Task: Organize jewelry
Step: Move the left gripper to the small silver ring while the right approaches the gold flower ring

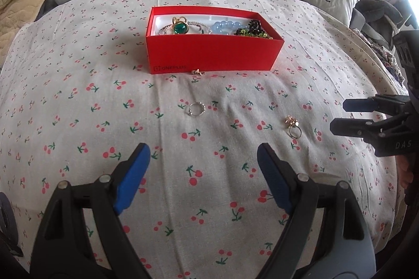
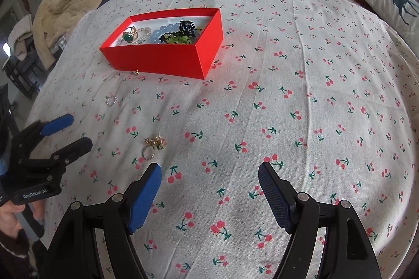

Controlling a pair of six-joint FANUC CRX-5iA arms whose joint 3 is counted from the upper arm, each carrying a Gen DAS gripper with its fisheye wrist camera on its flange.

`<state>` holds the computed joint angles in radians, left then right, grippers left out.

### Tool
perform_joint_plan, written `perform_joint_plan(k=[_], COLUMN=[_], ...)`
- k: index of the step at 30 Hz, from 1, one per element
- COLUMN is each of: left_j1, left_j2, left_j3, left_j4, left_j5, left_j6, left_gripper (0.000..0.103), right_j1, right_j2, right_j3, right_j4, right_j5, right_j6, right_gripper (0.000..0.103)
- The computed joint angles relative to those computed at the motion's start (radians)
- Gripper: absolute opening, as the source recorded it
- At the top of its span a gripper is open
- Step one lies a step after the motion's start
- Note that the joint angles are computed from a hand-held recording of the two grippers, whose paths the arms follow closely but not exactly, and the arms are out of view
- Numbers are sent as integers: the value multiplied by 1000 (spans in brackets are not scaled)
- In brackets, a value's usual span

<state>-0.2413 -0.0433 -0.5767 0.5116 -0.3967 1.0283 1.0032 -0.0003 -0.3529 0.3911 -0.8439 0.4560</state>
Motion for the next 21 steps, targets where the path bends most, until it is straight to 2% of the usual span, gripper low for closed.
perform_joint_plan(k=[1,3,5,11,19,21], left_j1=[0,0,-1,-6,-3,-3], left_j2=[6,23,41,98,151,155], left_j3=[-9,-13,-3,31,127,142], left_j4=[48,109,124,143,-24,-61], left_j5=[8,9,8,13,-20,-26], left_j6=[-44,-102,-122,-156,-45,-18], left_gripper=[80,69,60,57,43,35], right_j1=[3,5,8,11,19,22], right_j2=[4,14,22,35,73,77], right_j3=[5,21,31,44,79,82], right_j4=[-5,-26,-44,-87,-98,-95], right_j5=[-4,-11,-16,-6,-21,-20], right_j6=[6,37,70,122,167,171], right_gripper=[78,78,78,78,78,78])
